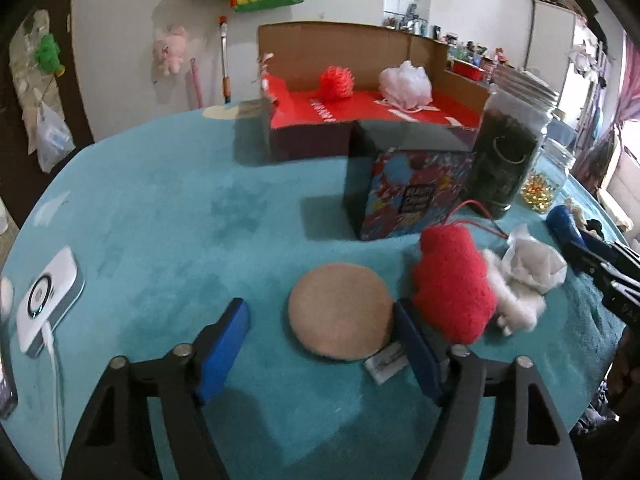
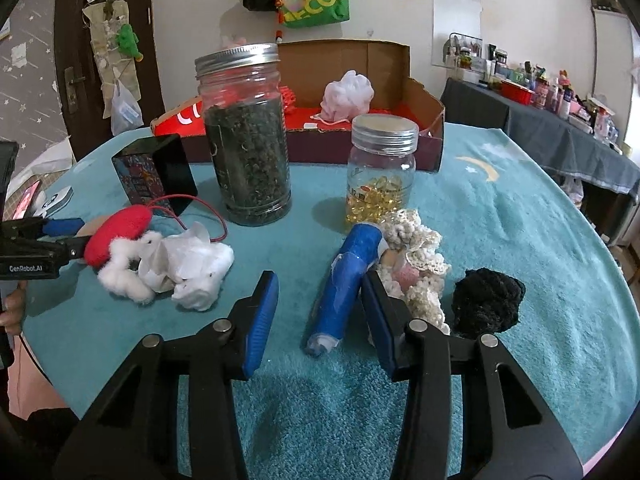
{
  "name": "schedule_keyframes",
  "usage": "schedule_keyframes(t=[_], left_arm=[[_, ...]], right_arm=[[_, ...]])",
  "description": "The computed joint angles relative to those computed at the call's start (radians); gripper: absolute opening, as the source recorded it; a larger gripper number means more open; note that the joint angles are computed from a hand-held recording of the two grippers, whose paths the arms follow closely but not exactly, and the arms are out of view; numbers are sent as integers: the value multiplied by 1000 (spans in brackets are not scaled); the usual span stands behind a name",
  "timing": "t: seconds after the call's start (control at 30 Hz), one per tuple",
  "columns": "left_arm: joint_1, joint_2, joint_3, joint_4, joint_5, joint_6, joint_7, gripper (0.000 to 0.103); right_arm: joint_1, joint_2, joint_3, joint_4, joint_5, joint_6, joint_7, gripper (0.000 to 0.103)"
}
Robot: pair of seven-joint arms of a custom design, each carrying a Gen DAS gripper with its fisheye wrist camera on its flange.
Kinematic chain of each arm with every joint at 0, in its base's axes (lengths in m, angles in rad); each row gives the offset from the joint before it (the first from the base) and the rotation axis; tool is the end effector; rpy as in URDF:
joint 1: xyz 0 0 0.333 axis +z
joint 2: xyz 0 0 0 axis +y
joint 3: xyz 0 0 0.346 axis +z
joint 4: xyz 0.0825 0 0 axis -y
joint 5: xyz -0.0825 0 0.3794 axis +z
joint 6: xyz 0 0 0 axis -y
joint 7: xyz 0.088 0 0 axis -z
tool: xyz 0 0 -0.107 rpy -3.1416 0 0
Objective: Organize soft objects
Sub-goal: 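Grasp the tan round sponge with the left tool while the right tool grasps the blue tube, then carry the sponge and blue tube into the red box and release both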
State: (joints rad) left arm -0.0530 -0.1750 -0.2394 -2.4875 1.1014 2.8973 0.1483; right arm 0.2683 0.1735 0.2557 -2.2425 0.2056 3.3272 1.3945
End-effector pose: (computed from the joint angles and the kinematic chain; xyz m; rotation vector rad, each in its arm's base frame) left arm 0.4318 -0.1876 0.4234 -1.8710 1.6750 -0.6848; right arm 0.5256 0.2710 0.4352 -1.9399 1.2112 -0.5439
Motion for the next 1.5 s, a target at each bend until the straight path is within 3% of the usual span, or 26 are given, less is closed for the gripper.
schedule_keyframes(t=[0.03,0.1,0.13,0.17,0.23,0.37,0.47,0.77,0.9,1.07,1.37,1.5], left_arm=[[-1,8,2,7,-1,8,7,56],[-2,22,-2,22,6,8,11,47],[-2,21,-5,26,26,6,-3,34],[-1,17,-8,27,53,10,-27,27],[-6,5,-10,27,70,4,-50,27],[-10,-31,-29,32,167,12,-149,25],[-28,-36,-37,48,187,33,-156,25],[-99,112,-35,188,246,123,-138,25],[-137,160,-12,234,229,123,-108,25],[-168,188,7,261,221,116,-101,25],[-177,175,24,245,246,116,-145,25],[-159,136,26,210,246,116,-160,25]], right_arm=[[-6,2,6,1,-7,1,-1,31],[18,4,-16,2,-7,2,-15,23],[-21,6,23,2,-23,-3,-13,21],[-41,5,44,-2,-21,8,-22,20],[-154,5,151,-12,-78,16,17,16],[-294,1,269,-28,-185,37,98,15],[-513,14,464,-36,-329,48,210,14],[-835,59,743,-15,-645,65,443,14],[-901,92,800,3,-735,53,508,14],[-931,118,829,14,-768,39,525,14],[-947,148,865,15,-703,25,452,14],[-996,154,913,4,-676,18,433,14]])
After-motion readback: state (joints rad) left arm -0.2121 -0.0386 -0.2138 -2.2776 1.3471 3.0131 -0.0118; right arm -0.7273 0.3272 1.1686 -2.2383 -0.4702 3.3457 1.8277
